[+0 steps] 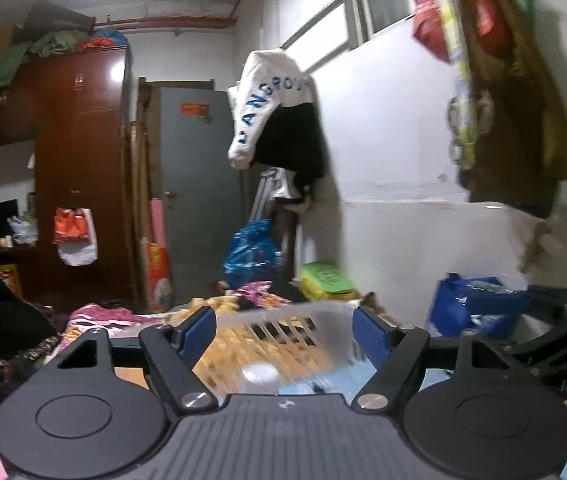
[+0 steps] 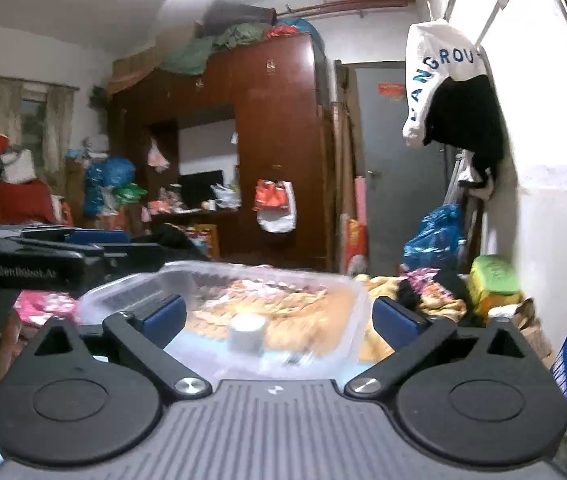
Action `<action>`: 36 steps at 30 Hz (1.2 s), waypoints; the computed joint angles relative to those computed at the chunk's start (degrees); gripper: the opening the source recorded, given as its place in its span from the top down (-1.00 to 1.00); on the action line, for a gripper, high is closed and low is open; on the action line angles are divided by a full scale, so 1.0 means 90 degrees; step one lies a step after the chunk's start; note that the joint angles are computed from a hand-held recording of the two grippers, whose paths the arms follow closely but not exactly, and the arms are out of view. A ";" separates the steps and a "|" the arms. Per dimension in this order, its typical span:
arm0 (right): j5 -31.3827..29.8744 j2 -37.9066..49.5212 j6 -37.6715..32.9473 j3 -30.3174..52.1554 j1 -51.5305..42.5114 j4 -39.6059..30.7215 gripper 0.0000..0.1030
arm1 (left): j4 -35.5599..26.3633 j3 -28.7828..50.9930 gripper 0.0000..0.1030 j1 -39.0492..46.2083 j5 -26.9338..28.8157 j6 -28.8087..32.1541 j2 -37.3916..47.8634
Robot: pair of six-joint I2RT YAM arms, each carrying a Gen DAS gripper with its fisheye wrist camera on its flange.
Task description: Organize objects
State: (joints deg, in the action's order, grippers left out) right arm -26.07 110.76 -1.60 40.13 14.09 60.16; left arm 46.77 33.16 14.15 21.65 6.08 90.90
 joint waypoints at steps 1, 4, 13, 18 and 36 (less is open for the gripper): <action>-0.0041 0.0040 0.0032 -0.0415 -0.0041 0.0453 -1.00 | 0.0216 -0.0313 -0.52 0.0132 0.0198 -0.0034 -0.0105; -0.0542 0.0356 -0.0027 -0.0951 -0.0296 0.1208 -1.00 | 0.1096 -0.1242 -0.55 0.0686 0.0994 -0.0132 -0.0114; -0.2941 0.1759 -0.0381 -0.1502 -0.1331 0.2815 -1.00 | 0.3370 -0.2854 -0.64 0.2179 0.2105 0.0827 0.1565; -0.2687 0.1716 -0.0746 -0.1162 -0.0781 0.1960 -1.00 | 0.3027 -0.2829 -0.64 0.2802 0.3105 0.1446 0.2069; -0.2699 0.2191 -0.1199 -0.1077 -0.0656 0.1989 -0.01 | 0.3998 -0.2525 0.00 0.2165 0.3699 0.2275 0.3860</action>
